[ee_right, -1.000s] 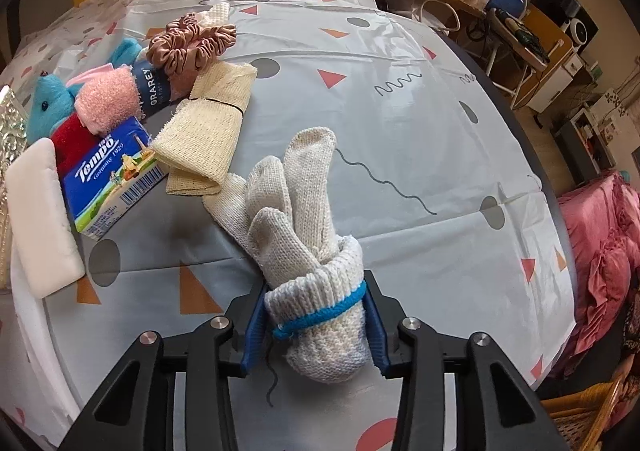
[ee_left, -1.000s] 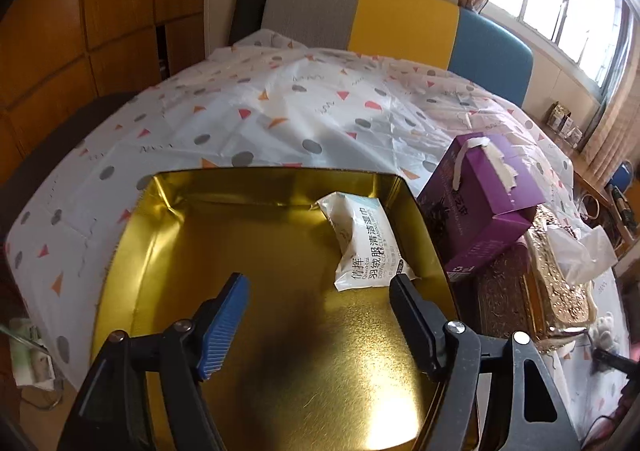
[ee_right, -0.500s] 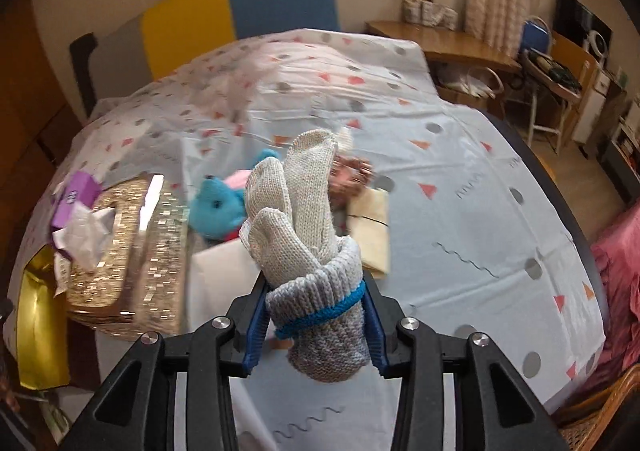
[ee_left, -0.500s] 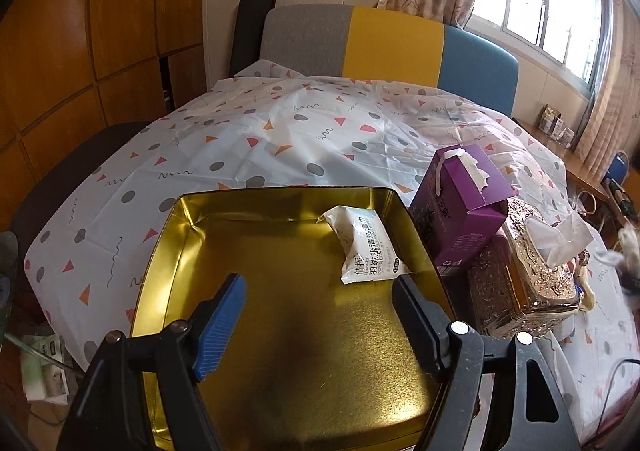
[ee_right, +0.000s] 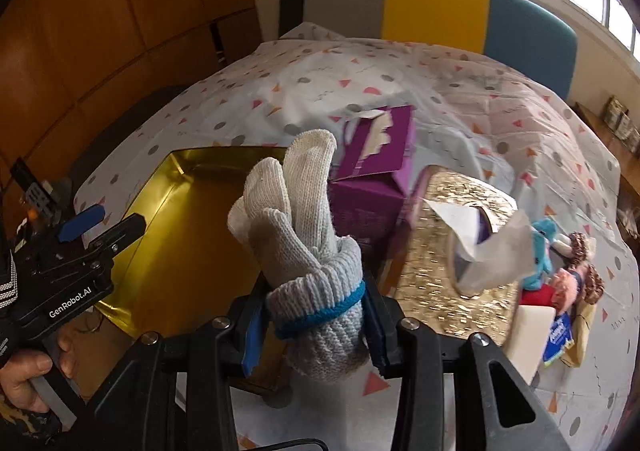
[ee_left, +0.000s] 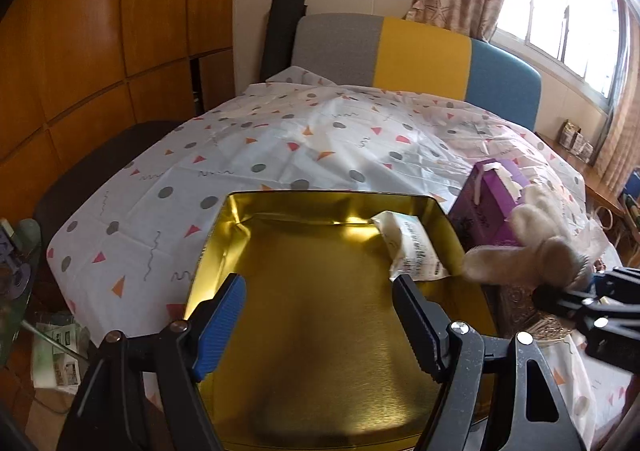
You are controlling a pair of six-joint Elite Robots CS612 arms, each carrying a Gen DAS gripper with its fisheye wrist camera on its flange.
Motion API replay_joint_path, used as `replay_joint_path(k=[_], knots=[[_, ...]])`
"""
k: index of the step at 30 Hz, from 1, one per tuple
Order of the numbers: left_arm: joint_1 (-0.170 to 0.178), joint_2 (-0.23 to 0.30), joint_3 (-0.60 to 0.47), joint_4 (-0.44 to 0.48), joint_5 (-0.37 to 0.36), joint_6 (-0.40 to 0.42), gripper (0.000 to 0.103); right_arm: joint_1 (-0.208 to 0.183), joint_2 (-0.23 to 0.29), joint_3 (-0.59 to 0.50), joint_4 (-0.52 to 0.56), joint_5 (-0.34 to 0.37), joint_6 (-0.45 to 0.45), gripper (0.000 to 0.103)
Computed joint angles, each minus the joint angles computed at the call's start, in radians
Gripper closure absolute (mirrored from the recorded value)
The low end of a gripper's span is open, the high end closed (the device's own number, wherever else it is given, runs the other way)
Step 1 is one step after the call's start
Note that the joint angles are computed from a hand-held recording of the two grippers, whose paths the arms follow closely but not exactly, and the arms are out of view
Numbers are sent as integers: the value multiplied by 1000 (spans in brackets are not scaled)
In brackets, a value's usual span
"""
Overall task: Organize soft objects
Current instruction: 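Release the wipes in the tray with the left tool while the right tool drops the gloves there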
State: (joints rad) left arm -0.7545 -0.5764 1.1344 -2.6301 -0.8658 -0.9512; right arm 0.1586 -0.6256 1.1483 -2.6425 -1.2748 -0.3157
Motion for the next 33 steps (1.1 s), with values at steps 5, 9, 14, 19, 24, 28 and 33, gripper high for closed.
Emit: replay_joint_path(k=[5, 9, 14, 19, 24, 28, 33], knots=[[4, -15, 31, 8, 2, -44, 27, 39, 49, -75, 108, -45, -35, 61], [7, -20, 44, 16, -6, -66, 27, 52, 101, -150, 179, -74, -9, 57], [8, -19, 47, 16, -13, -73, 27, 53, 125, -181, 216, -67, 22, 54], [6, -16, 42, 14, -8, -61, 27, 48, 125, -174, 197, -37, 45, 49], [1, -12, 33, 10, -1, -36, 26, 45, 96, -113, 93, -37, 49, 48], [-3, -7, 20, 12, -1, -9, 26, 38, 72, -53, -27, -35, 59, 48], [-10, 3, 0, 11, -8, 25, 26, 24, 51, -6, -129, -51, 91, 48]])
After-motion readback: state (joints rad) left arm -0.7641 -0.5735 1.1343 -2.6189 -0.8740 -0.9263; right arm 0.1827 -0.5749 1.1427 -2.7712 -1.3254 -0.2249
